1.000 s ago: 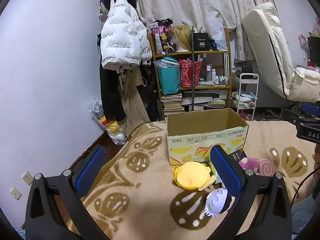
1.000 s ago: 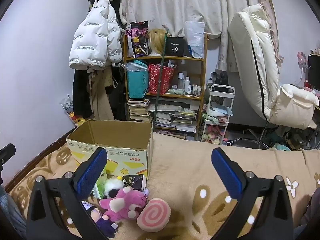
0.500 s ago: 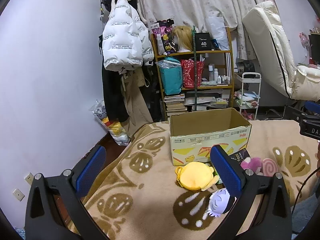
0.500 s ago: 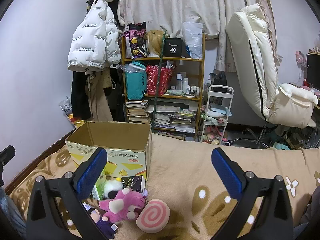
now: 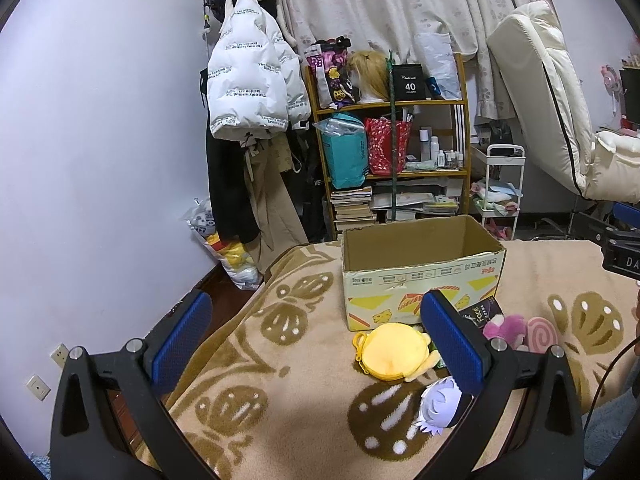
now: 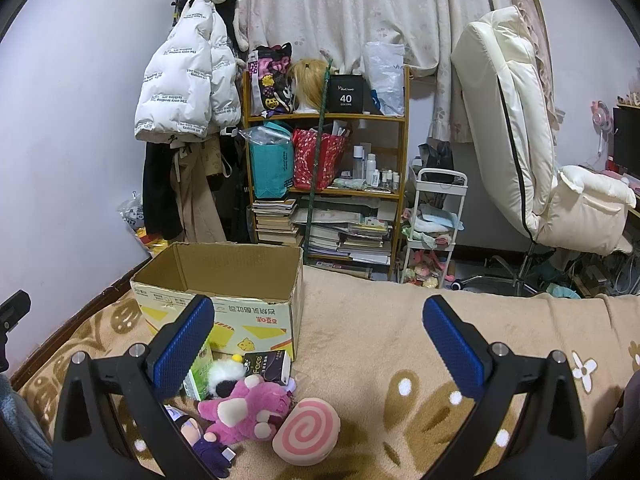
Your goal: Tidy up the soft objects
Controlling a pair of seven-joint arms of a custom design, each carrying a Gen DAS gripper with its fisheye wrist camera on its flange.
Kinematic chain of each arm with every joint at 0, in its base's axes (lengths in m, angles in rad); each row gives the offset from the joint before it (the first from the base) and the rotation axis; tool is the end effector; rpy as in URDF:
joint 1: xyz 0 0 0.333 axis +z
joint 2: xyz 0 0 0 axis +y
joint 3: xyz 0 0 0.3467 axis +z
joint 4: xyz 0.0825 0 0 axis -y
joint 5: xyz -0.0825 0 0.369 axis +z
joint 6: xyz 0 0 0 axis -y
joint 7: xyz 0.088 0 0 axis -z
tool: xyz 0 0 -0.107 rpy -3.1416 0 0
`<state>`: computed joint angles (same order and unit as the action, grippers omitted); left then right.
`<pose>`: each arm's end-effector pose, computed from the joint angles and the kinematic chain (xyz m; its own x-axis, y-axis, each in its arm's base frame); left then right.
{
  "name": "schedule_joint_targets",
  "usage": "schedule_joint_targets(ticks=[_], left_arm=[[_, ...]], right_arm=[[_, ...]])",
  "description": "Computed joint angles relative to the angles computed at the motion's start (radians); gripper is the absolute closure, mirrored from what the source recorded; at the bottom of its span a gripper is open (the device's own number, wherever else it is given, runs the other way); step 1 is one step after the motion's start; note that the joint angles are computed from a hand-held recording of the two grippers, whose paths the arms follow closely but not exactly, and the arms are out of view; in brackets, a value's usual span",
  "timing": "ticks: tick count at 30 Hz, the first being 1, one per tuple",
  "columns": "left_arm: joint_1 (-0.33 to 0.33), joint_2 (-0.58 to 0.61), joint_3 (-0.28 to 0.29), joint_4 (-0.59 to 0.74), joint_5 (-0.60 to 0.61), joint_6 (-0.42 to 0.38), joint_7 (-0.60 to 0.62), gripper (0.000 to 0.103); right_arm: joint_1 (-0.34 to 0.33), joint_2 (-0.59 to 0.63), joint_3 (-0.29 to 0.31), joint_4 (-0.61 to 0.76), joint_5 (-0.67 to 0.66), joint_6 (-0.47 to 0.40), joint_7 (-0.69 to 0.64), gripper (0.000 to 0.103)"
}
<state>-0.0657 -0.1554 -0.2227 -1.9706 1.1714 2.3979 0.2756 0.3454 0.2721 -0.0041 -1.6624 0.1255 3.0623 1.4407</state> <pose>0.5176 -0.1557 0.6407 0.3994 -0.9024 -0.1619 -0.4435 -0.0356 -0.8956 0.6449 0.2190 0.6237 0.3453 -0.9385 0.0014 -0.4013 -0.1490 -0.9037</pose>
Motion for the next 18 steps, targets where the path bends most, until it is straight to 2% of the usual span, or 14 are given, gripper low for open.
schedule_joint_targets(ticks=[2,4,18], left_arm=[[-0.001,0.0,0.001,0.001,-0.001,0.001,0.002,0.001],[-0.001,0.001,-0.001,0.001,0.002,-0.003,-0.001,0.001],[-0.002,0.003,0.001,0.001,-0.003,0.0,0.005,0.001]], right_arm=[[0.005,0.001,-0.006,0.001,-0.005,0.002,0.005,0.0],[-0.014,-0.003,0.012,0.001,0.012,0.0,-0.015,0.0],[-0.001,-0.003,-0.002,0.0,0.005,0.0,-0.005,0.0]])
